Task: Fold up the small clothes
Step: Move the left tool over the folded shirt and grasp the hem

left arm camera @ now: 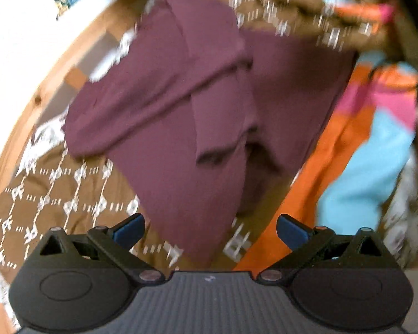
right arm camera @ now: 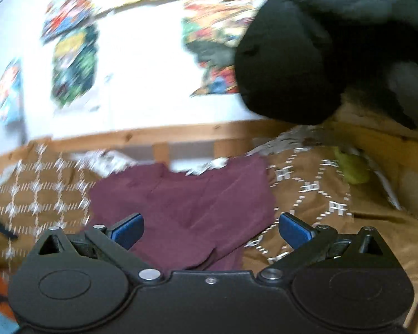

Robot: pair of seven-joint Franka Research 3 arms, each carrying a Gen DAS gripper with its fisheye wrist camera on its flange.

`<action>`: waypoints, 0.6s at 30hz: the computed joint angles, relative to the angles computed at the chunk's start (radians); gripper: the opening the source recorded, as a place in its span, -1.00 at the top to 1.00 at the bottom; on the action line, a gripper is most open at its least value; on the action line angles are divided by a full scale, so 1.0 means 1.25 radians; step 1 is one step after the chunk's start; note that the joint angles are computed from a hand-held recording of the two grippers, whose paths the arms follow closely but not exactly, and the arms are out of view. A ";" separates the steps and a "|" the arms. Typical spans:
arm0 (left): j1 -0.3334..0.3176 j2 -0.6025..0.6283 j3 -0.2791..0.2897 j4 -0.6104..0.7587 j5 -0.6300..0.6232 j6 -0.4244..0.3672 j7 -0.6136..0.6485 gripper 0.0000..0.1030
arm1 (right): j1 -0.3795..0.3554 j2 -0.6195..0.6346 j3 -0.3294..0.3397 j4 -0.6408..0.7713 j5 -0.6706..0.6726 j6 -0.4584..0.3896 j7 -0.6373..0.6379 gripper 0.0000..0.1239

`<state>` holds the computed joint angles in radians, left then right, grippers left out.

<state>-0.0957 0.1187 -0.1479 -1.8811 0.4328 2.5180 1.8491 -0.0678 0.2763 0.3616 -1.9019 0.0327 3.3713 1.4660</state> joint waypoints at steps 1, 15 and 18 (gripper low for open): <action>-0.005 0.004 0.004 0.002 0.029 -0.016 -0.017 -0.99 | -0.010 0.003 0.013 0.003 -0.019 -0.009 -0.012 -0.65; -0.016 0.051 0.028 -0.012 0.209 0.058 -0.185 -0.88 | 0.004 -0.005 0.033 -0.010 -0.011 -0.041 -0.119 -0.65; -0.012 0.056 0.036 -0.008 0.216 0.086 -0.237 -0.59 | 0.015 -0.003 0.024 -0.007 0.027 -0.037 -0.134 -0.65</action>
